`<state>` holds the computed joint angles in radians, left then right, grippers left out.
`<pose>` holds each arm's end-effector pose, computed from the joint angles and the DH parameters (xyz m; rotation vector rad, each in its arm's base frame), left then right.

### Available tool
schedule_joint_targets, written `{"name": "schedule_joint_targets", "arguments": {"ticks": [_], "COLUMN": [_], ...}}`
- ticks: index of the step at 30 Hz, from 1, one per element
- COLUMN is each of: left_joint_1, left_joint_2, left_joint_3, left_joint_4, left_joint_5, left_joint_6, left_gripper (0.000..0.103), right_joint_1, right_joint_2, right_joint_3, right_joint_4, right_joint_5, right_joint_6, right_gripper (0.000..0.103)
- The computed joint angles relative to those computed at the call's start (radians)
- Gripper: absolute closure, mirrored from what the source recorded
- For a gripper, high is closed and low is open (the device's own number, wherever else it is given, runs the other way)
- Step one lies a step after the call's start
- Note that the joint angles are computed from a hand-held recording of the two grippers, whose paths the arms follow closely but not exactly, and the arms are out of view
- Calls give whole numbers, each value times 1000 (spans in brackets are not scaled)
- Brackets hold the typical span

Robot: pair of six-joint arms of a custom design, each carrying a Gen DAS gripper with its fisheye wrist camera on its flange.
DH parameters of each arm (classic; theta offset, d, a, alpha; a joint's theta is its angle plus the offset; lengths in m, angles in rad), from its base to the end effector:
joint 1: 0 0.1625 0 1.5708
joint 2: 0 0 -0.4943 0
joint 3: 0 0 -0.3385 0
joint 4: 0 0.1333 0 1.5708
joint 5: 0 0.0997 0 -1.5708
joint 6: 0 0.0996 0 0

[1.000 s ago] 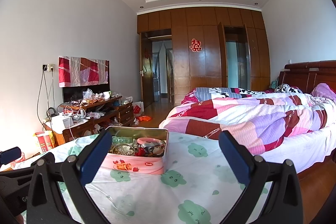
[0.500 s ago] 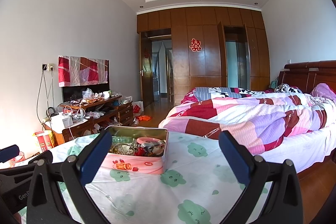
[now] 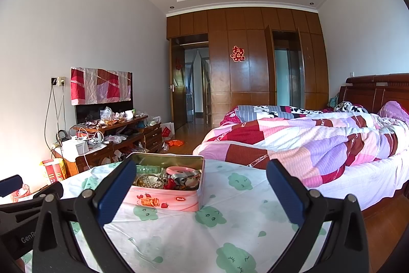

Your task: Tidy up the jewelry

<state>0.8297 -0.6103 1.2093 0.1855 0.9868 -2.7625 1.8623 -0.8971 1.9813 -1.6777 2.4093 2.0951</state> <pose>-0.3155 -0.6236 0.1257 1.0551 2.2642 -1.1454 0.2227 -0.5362 0.2042 -0.0392 -1.3675 1.6610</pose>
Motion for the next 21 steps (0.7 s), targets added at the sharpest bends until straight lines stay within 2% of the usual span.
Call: {"name": "schedule_joint_targets", "arguments": {"ticks": [21], "left_joint_1": [-12], "left_joint_2": [3], "left_joint_3": [-31], "left_joint_4": [8], "left_joint_5": [-41], "left_joint_6": [42], "left_gripper": [22], "right_joint_1": [2], "right_joint_2": [0], "right_joint_3": [-3], "right_joint_4": [2], "right_joint_5": [3], "right_joint_6": [-1], "right_gripper": [0]}}
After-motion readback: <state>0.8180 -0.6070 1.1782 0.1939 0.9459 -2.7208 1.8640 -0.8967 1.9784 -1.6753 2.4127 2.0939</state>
